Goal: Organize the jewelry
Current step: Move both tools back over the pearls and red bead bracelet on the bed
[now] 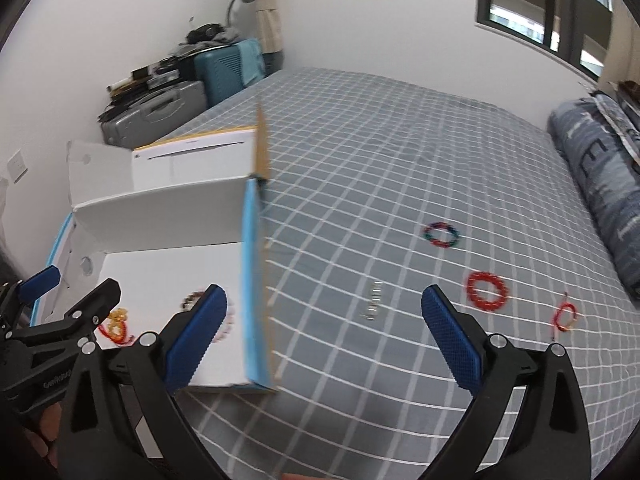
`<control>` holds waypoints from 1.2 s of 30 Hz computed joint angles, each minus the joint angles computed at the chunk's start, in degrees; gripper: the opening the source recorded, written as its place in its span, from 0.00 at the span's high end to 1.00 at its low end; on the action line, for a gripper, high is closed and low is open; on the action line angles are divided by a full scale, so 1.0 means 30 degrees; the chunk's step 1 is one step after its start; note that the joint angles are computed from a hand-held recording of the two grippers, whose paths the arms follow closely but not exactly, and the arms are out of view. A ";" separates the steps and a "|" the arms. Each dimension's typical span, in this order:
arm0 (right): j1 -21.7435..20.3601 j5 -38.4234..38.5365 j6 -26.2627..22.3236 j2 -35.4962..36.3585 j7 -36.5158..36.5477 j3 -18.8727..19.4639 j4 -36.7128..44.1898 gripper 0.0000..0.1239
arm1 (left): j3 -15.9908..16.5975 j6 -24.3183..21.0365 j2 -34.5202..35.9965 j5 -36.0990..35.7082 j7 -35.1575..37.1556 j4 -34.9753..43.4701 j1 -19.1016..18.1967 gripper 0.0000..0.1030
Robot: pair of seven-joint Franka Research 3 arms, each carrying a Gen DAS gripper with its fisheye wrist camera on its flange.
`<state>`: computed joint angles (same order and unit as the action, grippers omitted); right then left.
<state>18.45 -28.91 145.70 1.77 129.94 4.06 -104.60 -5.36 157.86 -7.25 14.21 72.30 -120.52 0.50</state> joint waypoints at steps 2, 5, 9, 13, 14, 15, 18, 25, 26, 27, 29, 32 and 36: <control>-0.0192 -0.0383 -0.0211 -0.0489 0.0106 -0.0150 -0.0423 0.24 | -0.0177 -0.0113 0.0022 -0.0229 0.0287 0.0108 -0.0292 0.06; -0.0726 -0.0614 -0.0478 -0.1027 0.0332 -0.0249 -0.0866 0.24 | -0.0570 -0.0322 0.0135 -0.0213 0.0441 0.0483 -0.0743 0.06; -0.1573 -0.0369 -0.0724 -0.1482 0.0167 -0.0355 -0.1167 0.24 | -0.1188 -0.0832 0.0850 0.0574 0.0040 0.1578 -0.1396 0.06; -0.2404 -0.0022 -0.0900 -0.1366 -0.0270 -0.0642 -0.1000 0.24 | -0.1491 -0.1741 0.2173 0.0149 0.0373 0.3103 -0.2117 0.06; -0.2618 0.0203 -0.0901 -0.1237 -0.0466 -0.0772 -0.0910 0.24 | -0.1578 -0.2034 0.2620 0.0131 0.0439 0.3609 -0.2282 0.06; -0.2761 0.0333 -0.0881 -0.1136 -0.0594 -0.0840 -0.0858 0.24 | -0.1682 -0.2408 0.3236 0.0101 0.0558 0.4313 -0.2465 0.06; -0.3262 0.1157 -0.0716 -0.0595 -0.1331 -0.1250 -0.0590 0.24 | -0.1790 -0.3124 0.4635 0.0433 0.0367 0.5842 -0.2899 0.06; -0.3837 0.3030 -0.0628 0.1898 -0.3300 -0.2191 0.0931 0.24 | -0.2081 -0.5127 0.8868 -0.0861 0.1484 1.0513 -0.3618 0.06; -0.3826 0.3162 -0.0633 0.2277 -0.3441 -0.2328 0.1128 0.24 | -0.1856 -0.5180 0.9457 -0.0277 0.1100 1.1106 -0.3966 0.06; -0.3877 0.3417 -0.0513 0.2793 -0.3720 -0.2471 0.1388 0.24 | -0.1801 -0.5271 0.9886 -0.0096 0.1021 1.1534 -0.4101 0.06; -0.3877 0.4003 -0.0693 0.3646 -0.4273 -0.2694 0.1974 0.24 | -0.1695 -0.6117 1.1313 0.0205 0.0918 1.3087 -0.4491 0.06; -0.3970 0.5130 -0.0643 0.4704 -0.5312 -0.2891 0.2555 0.24 | -0.1548 -0.6809 1.2808 0.0601 0.0901 1.4497 -0.4901 0.06; -0.4206 0.6753 -0.0811 0.6037 -0.6592 -0.3099 0.3370 0.28 | -0.1816 -0.7701 1.4502 -0.0011 0.1770 1.6082 -0.4883 0.06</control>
